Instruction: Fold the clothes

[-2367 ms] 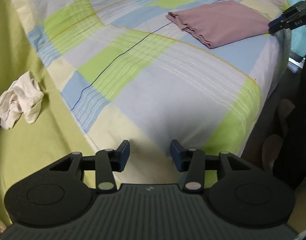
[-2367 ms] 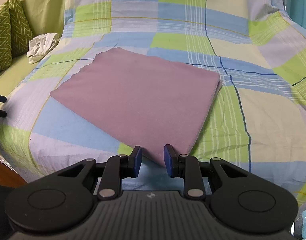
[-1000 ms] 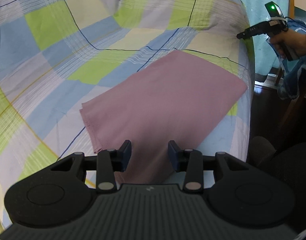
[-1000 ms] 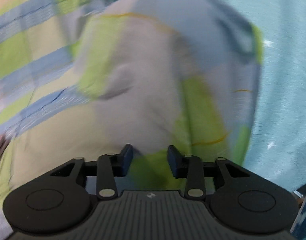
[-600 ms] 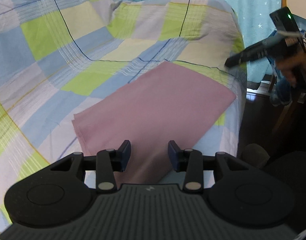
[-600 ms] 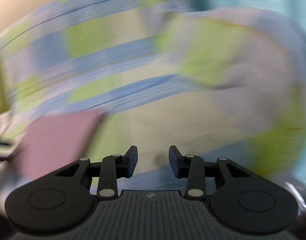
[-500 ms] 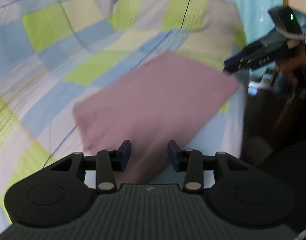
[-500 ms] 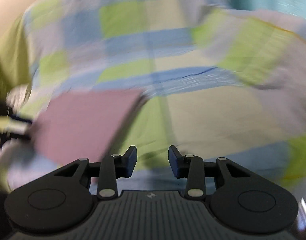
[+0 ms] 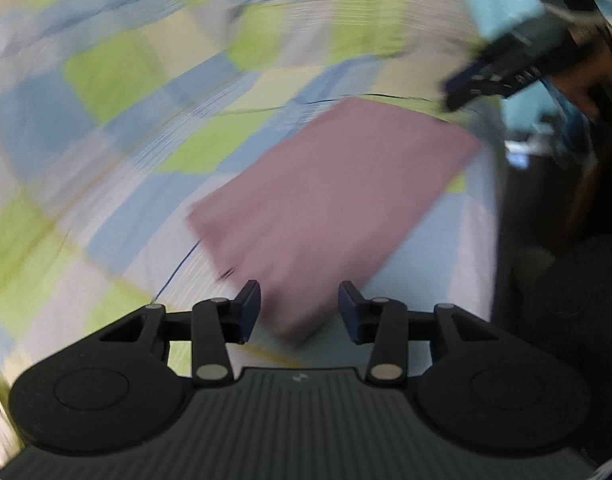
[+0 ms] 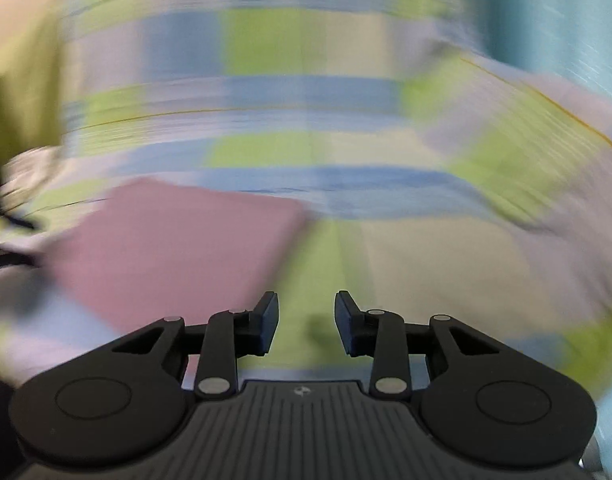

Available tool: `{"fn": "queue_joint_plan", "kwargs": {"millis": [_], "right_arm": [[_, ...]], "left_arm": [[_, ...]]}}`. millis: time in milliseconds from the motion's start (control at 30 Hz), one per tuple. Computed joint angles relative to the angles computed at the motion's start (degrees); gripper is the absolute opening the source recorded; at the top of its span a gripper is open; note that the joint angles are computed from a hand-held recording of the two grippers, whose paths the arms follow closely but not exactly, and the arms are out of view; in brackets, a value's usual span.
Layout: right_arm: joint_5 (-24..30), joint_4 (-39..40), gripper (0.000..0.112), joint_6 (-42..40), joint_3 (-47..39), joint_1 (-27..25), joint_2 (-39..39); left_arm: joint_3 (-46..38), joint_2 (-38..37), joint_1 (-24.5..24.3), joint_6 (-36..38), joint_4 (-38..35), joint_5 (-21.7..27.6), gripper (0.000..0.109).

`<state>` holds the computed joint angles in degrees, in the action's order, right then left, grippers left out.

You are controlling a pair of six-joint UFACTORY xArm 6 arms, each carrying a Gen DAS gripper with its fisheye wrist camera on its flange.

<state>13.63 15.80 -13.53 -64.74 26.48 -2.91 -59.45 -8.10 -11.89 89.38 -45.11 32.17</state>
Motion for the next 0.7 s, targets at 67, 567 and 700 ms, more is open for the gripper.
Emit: {"fn": "queue_joint_plan", "kwargs": {"millis": [67, 567, 700], "right_arm": [[0.28, 6.94, 0.037, -8.32, -1.07, 2.73, 0.97], [8.25, -8.15, 0.046, -6.77, -6.51, 5.96, 4.69], [12.26, -11.83, 0.048, -6.89, -12.7, 7.67, 9.84]], "left_arm": [[0.24, 0.04, -0.98, 1.79, 0.41, 0.37, 0.039], [1.19, 1.39, -5.08, 3.72, 14.57, -5.6, 0.04], [0.18, 2.74, -6.55, 4.02, 16.43, -5.85, 0.043]]}}
